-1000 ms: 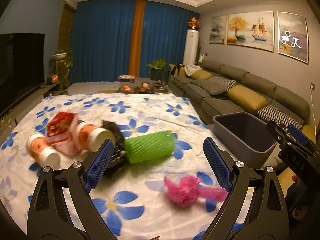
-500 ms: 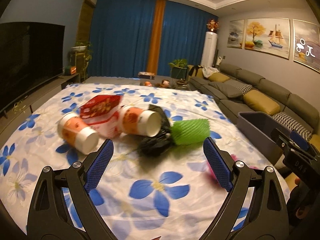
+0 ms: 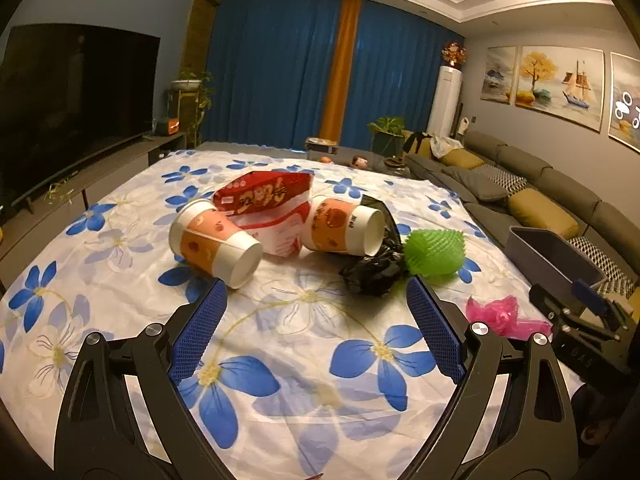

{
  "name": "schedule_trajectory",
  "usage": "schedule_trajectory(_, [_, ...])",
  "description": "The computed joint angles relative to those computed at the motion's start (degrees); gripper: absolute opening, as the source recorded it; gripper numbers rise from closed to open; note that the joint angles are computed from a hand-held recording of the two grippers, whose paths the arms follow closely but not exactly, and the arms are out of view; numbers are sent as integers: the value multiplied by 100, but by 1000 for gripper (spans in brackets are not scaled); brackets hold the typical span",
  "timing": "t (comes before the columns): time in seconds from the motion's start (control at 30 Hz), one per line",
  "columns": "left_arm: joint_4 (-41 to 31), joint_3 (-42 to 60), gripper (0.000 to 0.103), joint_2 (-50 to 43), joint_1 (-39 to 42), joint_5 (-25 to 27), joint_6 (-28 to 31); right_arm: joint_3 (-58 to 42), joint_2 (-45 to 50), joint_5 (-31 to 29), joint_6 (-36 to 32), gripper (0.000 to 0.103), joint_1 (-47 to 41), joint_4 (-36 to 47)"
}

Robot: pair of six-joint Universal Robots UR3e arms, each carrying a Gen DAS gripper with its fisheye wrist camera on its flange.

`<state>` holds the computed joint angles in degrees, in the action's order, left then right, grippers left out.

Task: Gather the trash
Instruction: 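Grasp the pink plastic bag with the right tool while the left tool grasps the black bag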

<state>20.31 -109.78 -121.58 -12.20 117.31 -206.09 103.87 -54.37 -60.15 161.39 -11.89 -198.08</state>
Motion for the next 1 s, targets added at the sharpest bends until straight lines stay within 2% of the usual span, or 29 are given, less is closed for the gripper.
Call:
schedule_trajectory(0.37, [38, -37, 89, -28, 123, -172, 42, -462, 302, -329, -213, 87, 209, 580])
schedule_trajectory(0.57, [-99, 164, 89, -105, 134, -258, 103, -812, 374, -385, -278, 83, 268, 1179])
schedule_trajectory(0.7, [-161, 348, 89, -210, 149, -344, 194, -1022, 419, -480, -433, 75, 353, 1604])
schedule_trajectory(0.87, [-390, 695, 89, -373, 258, -687, 296, -1185, 470, -541, -721, 63, 477, 1955])
schedule_trajectory(1.0, [-662, 1065, 89, -543, 387, -1011, 408, -1450, 558, -636, -850, 44, 574, 2402])
